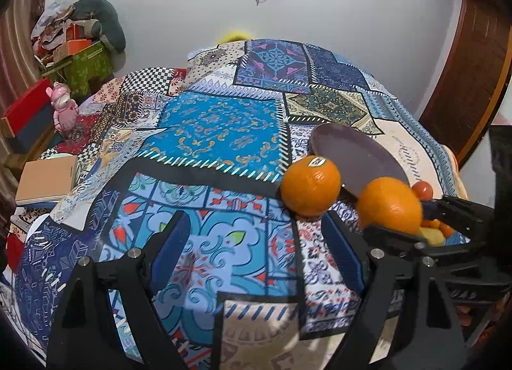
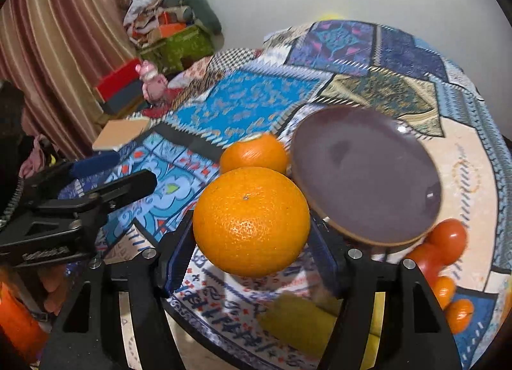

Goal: Organize fruits
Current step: 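Grasp a large orange with the right tool while the left tool grasps the Dole-sticker orange, then carry both oranges onto the purple plate and open both tools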

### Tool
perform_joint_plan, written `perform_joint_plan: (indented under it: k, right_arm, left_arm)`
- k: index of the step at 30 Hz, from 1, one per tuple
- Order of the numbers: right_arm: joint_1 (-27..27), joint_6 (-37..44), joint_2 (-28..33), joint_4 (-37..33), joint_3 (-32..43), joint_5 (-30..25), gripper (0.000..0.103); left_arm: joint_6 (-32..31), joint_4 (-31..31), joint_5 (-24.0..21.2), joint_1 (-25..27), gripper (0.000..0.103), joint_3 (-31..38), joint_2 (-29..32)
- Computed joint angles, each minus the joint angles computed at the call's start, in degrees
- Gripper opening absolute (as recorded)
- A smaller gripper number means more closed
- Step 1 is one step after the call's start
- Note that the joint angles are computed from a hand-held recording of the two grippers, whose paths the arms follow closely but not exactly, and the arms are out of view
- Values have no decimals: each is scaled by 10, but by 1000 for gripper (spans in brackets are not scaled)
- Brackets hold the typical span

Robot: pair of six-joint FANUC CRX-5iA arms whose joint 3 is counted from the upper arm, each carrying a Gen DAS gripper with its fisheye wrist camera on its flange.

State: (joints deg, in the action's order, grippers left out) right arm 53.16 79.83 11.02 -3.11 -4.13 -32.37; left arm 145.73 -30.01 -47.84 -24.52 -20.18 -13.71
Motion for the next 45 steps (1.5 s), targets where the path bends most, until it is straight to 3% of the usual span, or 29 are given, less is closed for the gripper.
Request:
perform_joint_plan:
  k: [10, 16, 25, 32, 34, 45]
  right_arm:
    - [-40, -70, -23, 67, -34, 45, 64]
    - [-61, -58, -24, 42, -33, 49, 64]
    - [-82, 4, -15, -38, -12, 31, 64]
    - [-91, 44, -10, -80, 2, 17, 64]
    - [-93, 47, -8, -84, 5, 14, 64]
    - [-96, 44, -10, -80, 5, 13, 64]
  left_arm:
    - [-53, 31, 15, 6, 84, 56, 72]
    - [-113, 107, 35, 49, 84, 71, 121]
    - [-141, 138, 33, 65, 84, 96, 172]
    - [-152, 169, 54, 78, 83, 86, 184]
    - [-183, 197, 71, 87, 68, 75, 184]
    - [-166, 174, 61, 72, 67, 80, 176]
